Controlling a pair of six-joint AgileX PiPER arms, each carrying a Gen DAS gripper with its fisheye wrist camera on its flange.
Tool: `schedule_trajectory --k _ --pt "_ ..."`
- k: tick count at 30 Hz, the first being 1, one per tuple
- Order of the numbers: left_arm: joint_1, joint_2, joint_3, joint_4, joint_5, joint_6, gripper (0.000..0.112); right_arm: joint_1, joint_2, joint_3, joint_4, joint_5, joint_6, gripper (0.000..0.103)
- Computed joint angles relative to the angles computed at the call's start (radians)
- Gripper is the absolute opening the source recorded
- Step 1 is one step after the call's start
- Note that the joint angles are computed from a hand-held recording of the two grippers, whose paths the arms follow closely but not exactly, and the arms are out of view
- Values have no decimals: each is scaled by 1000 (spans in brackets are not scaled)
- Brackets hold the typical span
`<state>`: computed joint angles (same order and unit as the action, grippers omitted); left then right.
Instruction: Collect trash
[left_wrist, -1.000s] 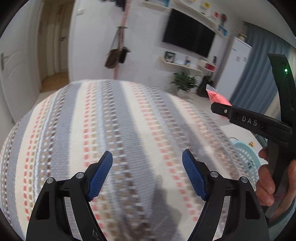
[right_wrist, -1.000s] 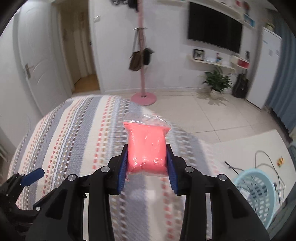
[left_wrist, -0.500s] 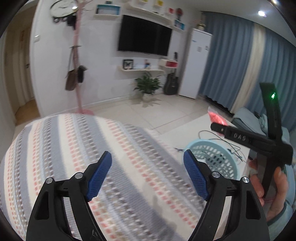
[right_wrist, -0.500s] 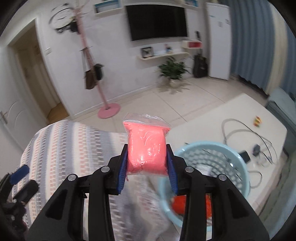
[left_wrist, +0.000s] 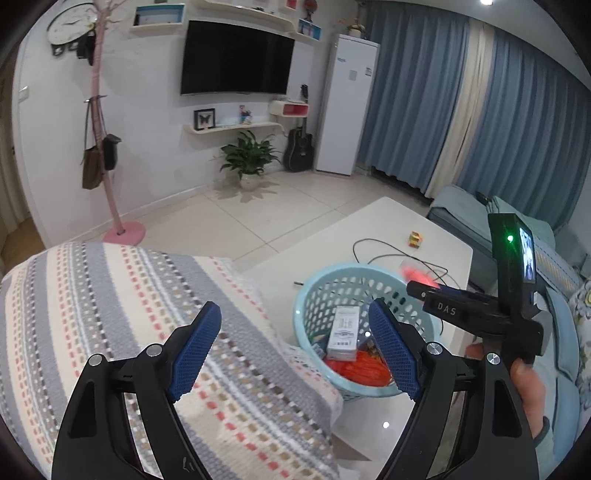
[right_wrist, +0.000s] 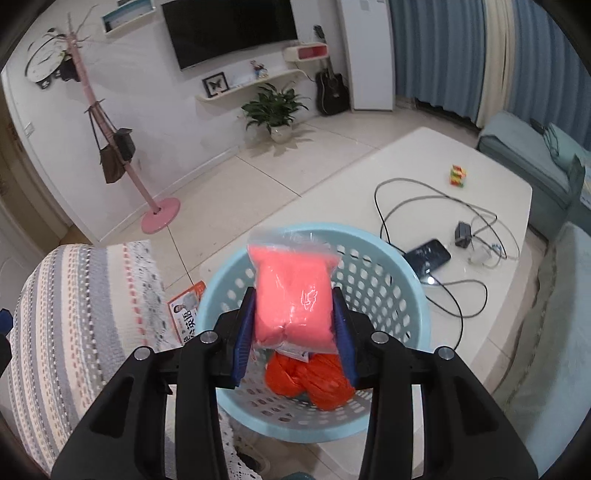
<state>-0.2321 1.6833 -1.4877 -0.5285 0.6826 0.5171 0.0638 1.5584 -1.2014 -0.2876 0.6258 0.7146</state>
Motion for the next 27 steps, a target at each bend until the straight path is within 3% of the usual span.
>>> schedule_trajectory --k 1,2,11,15,22,27 --pt "-8 -1 0 13 1 -15 81 -12 1 7 7 -5 -2 56" --pt "-12 1 -2 20 2 -23 83 -28 -2 21 14 -18 -5 59" --pt "-18 -28 17 62 10 -81 89 -32 -81 88 35 -22 -29 60" --pt "3 -81 63 47 18 -90 89 54 -133 88 -38 22 32 61" --pt "55 -221 185 51 -25 -84 89 266 -212 57 -219 123 214 74" --pt "113 -308 247 30 -40 -49 92 410 -240 9 -343 195 309 75"
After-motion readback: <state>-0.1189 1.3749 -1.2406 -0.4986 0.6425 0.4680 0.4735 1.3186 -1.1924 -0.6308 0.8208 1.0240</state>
